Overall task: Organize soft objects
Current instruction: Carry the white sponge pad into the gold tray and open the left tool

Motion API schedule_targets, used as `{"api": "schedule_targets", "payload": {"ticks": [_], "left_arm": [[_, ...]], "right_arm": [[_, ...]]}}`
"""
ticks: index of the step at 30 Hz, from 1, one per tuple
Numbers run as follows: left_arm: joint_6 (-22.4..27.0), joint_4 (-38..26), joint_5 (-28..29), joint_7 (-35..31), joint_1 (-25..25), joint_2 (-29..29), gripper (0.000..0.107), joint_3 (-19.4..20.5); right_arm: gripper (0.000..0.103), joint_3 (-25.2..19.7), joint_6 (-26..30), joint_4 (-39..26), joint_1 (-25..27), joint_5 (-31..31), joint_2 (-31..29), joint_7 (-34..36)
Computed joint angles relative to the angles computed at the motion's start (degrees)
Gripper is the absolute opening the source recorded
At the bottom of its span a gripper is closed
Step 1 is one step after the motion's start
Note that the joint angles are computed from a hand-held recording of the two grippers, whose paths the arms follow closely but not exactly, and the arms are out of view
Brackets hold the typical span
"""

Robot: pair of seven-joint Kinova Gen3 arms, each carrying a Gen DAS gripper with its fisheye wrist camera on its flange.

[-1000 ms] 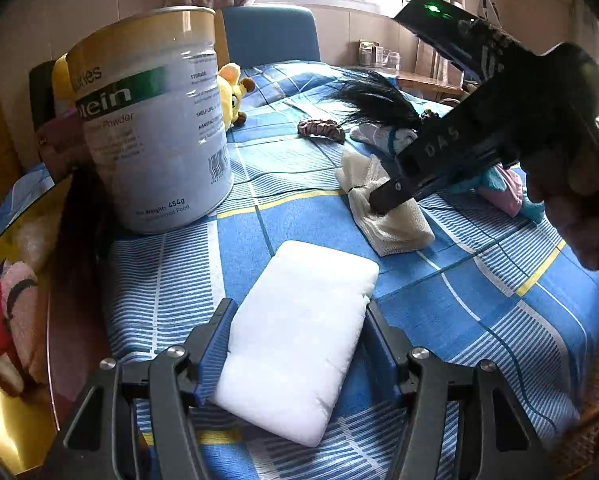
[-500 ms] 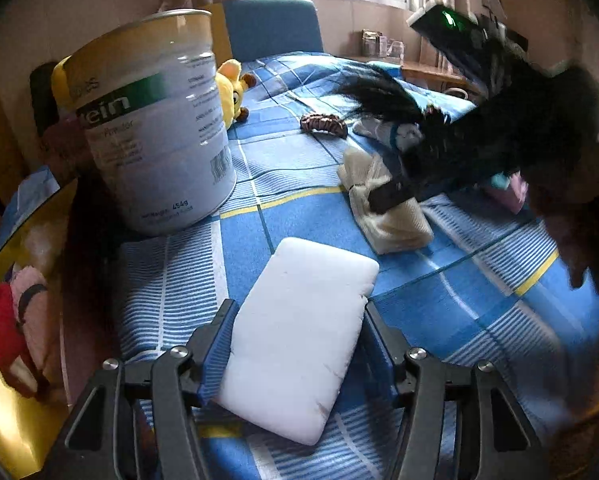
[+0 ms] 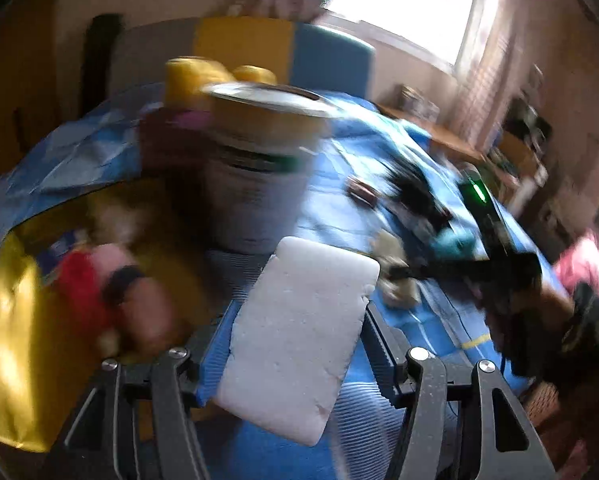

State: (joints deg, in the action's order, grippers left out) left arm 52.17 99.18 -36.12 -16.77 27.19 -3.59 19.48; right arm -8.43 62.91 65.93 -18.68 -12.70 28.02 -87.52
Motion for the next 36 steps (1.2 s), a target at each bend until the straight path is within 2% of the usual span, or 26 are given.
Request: {"api": "schedule_targets", "payload": {"ticks": [3,6,11,13,15,18,23,28,36], "left_arm": [[-0.5,3.0,5.1,-1.1,-3.7,-5.9,0.063,-3.5],[3.3,4.8,6.2,-1.9,-8.6,-8.6,0.063,-5.4],[4.0,6.4,14.4,-8.4,-15.3,-9.3,0.063,-13.7],[3.5,6.5,16.7,-10.3,-18.2,-8.3,0.063,-16.3],[2.5,6.8,17.7,-11.7,-20.5,-7.5,0.063,-17.1],[2.3,5.9,17.5,-12.9,-23.7,-5.0,0.064,-16.7],[1.6,5.4,18.0,-14.5,-27.1,-2.9,0.076,-15.9],[2.0,6.1,15.4,-12.4,-27.3,-4.0,0.088,-13.9],[5.3,8.3,12.9,-8.2,-24.5,-9.8,0.088,-7.3]], "right_arm": [[0.028,0.2,0.0,-0.1,-0.6,0.9,-0.1,0.0],[0.028,0.4,0.1,-0.3,-1.0,1.6,-0.1,-0.1],[0.029,0.6,-0.2,-0.1,-1.8,3.0,-0.4,-0.2],[0.029,0.6,-0.2,-0.1,-1.8,3.1,-0.4,-0.2],[0.029,0.6,-0.3,-0.1,-1.8,3.2,-0.4,-0.2],[0.029,0.6,-0.4,0.1,-1.9,3.4,-0.5,-0.2],[0.029,0.6,-0.6,0.2,-2.0,3.6,-0.5,-0.3],[0.029,0.7,-0.8,0.3,-2.1,3.9,-0.6,-0.3],[0.029,1.2,-2.7,1.9,-3.8,6.3,-1.7,-1.2]]}}
